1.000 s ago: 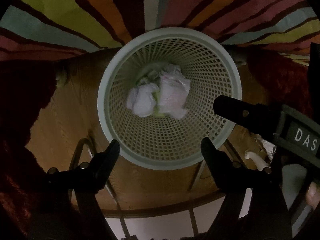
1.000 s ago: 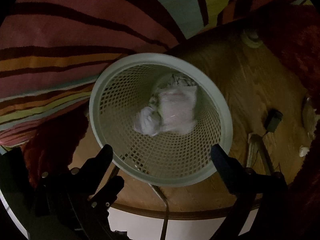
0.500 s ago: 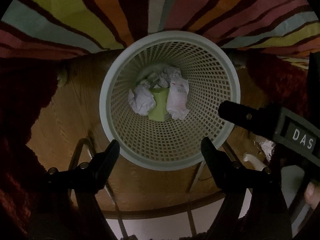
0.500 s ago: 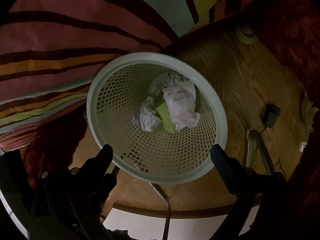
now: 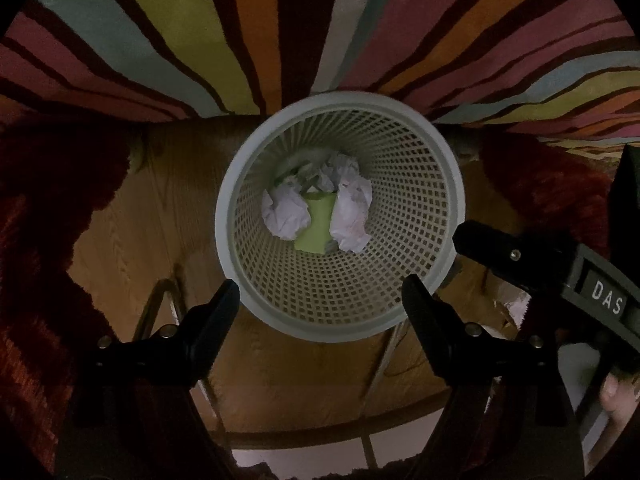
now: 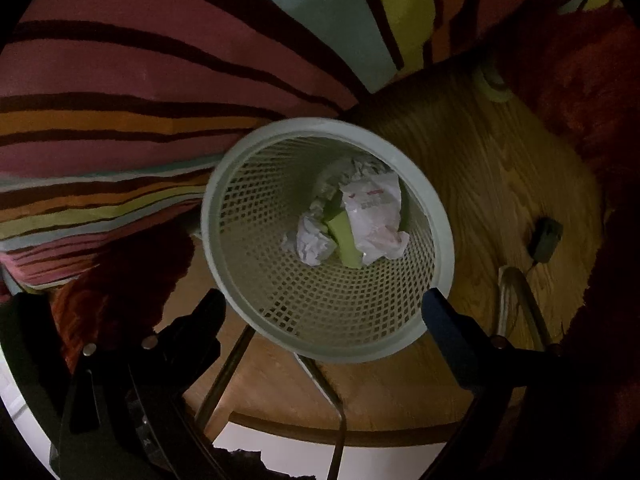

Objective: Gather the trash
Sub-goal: 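Move both tools back toward the tissue pack and green box on the bed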

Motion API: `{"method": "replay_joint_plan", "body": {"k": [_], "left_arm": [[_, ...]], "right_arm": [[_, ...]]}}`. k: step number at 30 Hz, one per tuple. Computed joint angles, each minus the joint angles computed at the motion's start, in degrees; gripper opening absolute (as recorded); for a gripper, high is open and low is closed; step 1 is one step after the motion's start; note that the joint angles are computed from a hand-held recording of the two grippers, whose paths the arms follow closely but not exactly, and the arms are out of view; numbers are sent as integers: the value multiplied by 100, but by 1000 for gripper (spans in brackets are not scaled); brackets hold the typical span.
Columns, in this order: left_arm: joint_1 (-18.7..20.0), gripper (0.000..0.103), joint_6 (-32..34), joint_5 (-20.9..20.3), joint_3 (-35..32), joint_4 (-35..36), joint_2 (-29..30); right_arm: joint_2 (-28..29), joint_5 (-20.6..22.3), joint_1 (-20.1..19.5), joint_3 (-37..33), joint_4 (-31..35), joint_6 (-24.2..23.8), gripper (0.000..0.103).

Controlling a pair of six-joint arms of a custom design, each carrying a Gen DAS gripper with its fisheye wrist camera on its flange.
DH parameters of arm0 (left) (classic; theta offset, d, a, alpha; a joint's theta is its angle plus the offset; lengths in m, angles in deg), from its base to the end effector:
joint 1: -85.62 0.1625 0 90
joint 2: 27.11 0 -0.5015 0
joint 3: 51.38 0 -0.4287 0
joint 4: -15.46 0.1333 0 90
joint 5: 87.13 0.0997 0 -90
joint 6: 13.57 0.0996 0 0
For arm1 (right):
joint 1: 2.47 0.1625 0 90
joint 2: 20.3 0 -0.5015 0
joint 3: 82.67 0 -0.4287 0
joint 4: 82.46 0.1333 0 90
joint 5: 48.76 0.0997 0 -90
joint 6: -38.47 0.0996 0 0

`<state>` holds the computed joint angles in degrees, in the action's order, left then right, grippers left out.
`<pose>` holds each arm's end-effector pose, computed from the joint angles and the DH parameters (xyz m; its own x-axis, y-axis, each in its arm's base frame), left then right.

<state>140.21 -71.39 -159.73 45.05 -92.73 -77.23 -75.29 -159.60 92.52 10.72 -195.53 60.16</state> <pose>-0.2500 -0.6331 0.1065 -0.8032 -0.2527 -0.5394 -0.3170 0.9480 0.0278 0.1580 -0.6841 0.1908 -0.8885 0.1925 0.4165 0.2631 0.9574 0.1189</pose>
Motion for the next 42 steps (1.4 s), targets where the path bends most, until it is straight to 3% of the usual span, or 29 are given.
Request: {"method": "replay_joint_plan", "body": {"k": [6, 13, 18, 24, 29, 33, 42], "left_arm": [[-141, 81, 77, 160, 107, -185, -178], [-420, 81, 407, 646, 195, -366, -369], [-613, 81, 454, 1128, 322, -603, -571], [-847, 81, 707, 1704, 431, -1059, -799], [-1002, 81, 1054, 2443, 382, -1389, -847], [-996, 81, 1251, 2846, 217, -1464, -809], [-744, 81, 1155, 3015, -160, -1502, -793]], "right_arm": [[-200, 141, 122, 79, -157, -312, 94], [-453, 201, 348, 191, -617, -993, 94], [-724, 230, 550, 360, -1667, -1683, 94], [-867, 35, 778, 506, -3511, -2475, 94], [-779, -106, 838, 471, -4458, -2913, 94], [-645, -174, 841, 281, -4657, -3135, 94], [-286, -250, 878, -234, -4750, -3318, 94]]}}
